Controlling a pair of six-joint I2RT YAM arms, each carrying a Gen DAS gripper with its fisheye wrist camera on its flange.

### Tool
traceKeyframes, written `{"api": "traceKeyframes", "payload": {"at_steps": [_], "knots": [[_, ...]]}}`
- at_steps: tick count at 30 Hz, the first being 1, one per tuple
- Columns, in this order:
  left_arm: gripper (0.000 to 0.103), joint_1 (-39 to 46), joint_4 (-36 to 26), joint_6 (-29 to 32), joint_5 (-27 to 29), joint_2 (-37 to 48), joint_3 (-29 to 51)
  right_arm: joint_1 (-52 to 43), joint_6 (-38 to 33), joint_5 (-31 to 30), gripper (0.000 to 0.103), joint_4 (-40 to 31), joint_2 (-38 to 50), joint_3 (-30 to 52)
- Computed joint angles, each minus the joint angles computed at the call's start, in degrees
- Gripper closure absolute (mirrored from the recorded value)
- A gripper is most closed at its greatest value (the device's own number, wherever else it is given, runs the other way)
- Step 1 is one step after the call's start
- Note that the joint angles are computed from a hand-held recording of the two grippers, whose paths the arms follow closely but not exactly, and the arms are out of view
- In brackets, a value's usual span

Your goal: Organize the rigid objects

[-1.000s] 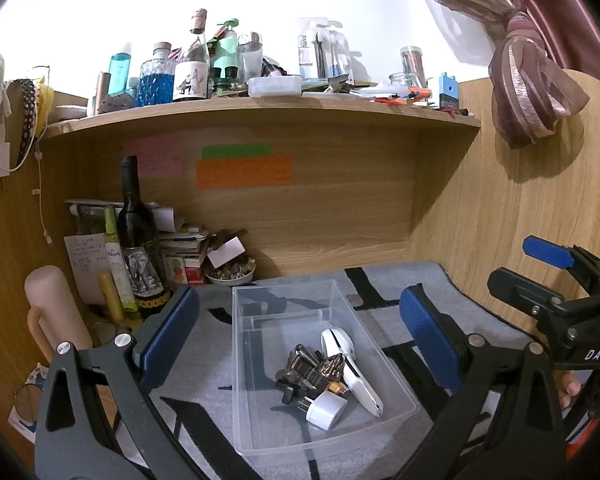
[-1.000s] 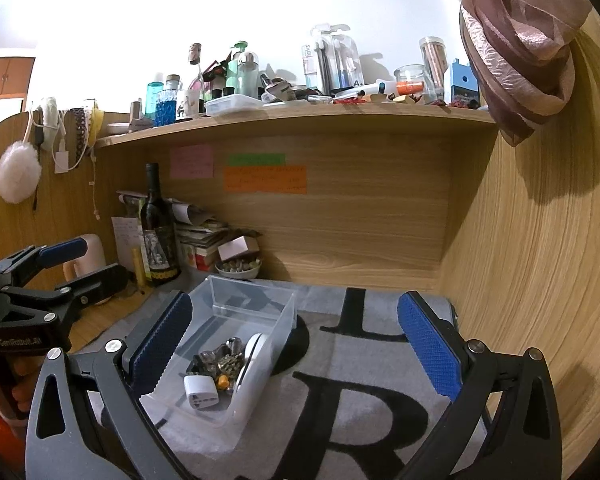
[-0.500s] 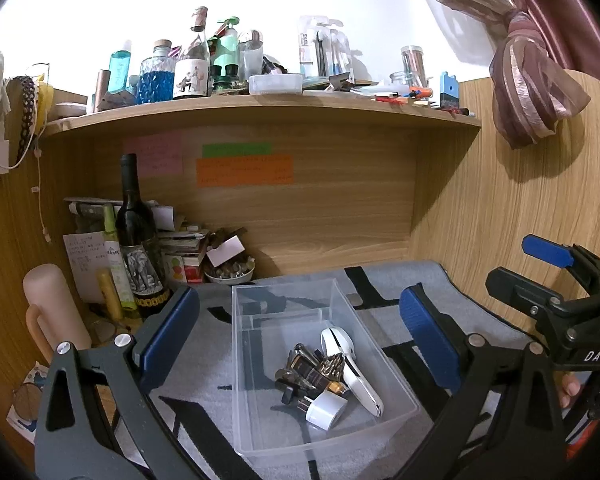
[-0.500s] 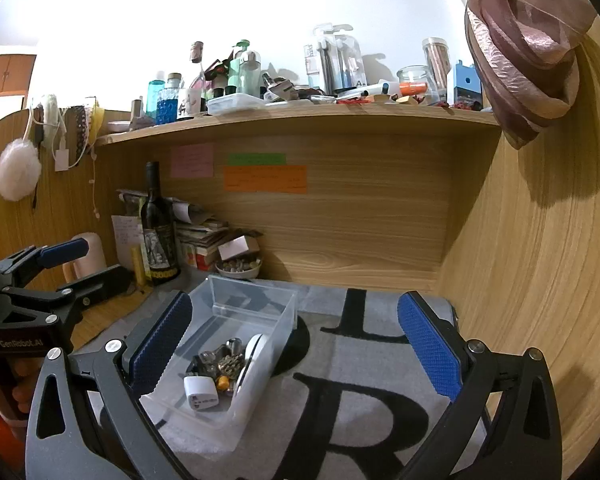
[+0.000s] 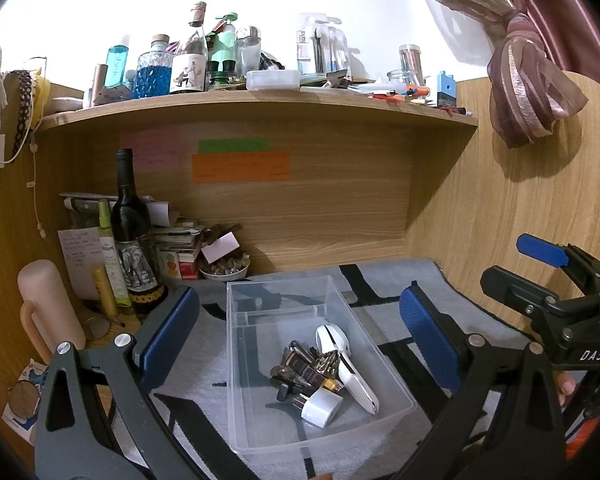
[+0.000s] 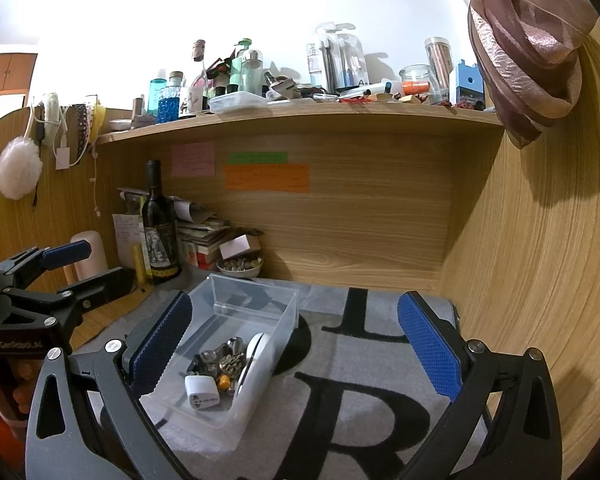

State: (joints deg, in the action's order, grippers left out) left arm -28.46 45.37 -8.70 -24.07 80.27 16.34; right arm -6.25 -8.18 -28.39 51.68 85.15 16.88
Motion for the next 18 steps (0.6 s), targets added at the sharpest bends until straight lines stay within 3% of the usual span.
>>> {"api": "traceKeyframes", "payload": {"at_steps": [18], "knots": [[0.001, 0.06, 0.46, -0.20, 1.63, 0.83, 0.14, 0.36, -1.37, -0.42, 0.000, 0.07, 2.08, 1.28]]}}
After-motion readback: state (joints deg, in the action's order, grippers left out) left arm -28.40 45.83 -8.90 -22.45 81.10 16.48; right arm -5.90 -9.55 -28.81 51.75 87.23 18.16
